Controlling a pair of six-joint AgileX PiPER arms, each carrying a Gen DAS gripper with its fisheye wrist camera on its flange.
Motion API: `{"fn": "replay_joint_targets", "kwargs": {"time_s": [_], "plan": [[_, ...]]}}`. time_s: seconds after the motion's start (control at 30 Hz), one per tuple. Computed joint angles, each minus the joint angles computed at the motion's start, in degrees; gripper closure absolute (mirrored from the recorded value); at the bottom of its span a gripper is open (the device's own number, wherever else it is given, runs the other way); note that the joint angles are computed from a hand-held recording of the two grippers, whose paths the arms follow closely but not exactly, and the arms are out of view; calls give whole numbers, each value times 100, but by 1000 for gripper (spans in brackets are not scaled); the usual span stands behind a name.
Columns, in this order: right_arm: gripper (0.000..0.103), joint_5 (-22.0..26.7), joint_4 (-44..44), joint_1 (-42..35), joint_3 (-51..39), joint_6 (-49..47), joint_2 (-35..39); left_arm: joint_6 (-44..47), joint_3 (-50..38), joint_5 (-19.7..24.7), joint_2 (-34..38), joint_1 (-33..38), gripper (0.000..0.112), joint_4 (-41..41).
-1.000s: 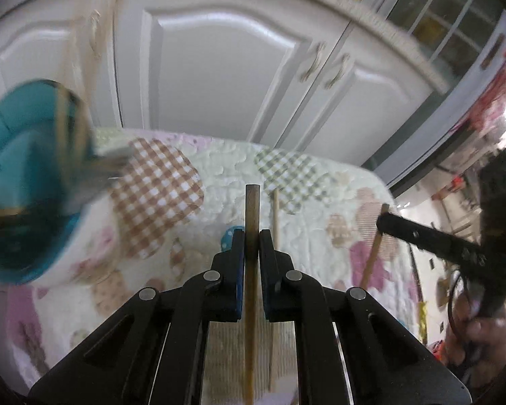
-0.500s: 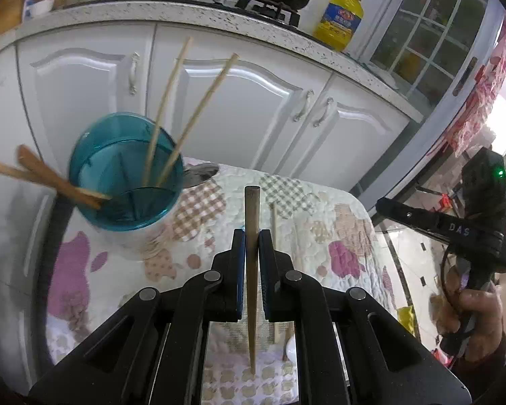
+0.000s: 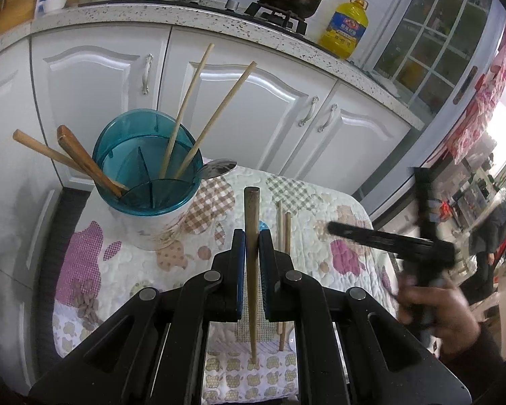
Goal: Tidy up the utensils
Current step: 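Lift both held chopsticks toward the teal-lidded holder, then lower both chopsticks into the holder and open both grippers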
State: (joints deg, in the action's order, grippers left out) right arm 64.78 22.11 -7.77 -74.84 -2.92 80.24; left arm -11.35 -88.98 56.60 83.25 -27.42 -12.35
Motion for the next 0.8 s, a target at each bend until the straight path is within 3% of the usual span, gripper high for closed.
{"fn": "replay_joint_targets", "kwargs": {"time_s": [0.07,0.17,0.33,0.47,0.67,0.8], "plan": [[73,-212,174,5,84,-55,325,5,8,15,-14,17,105,-24],[81,-514,-231,377,-49,276,852,31,-17,62,-7,70,105,-85],[87,-749,-762,693,-320,853,1472,46,-86,111,51,68,105,-111],[91,-637,-949,789,-570,962,1644,44,-175,131,109,-2,105,-86],[93,-500,238,126,-181,56,1070,51,-55,70,-14,-40,105,-91],[94,-142,778,-264,-134,-477,409,77,8,110,-138,-8,105,-114]]}}
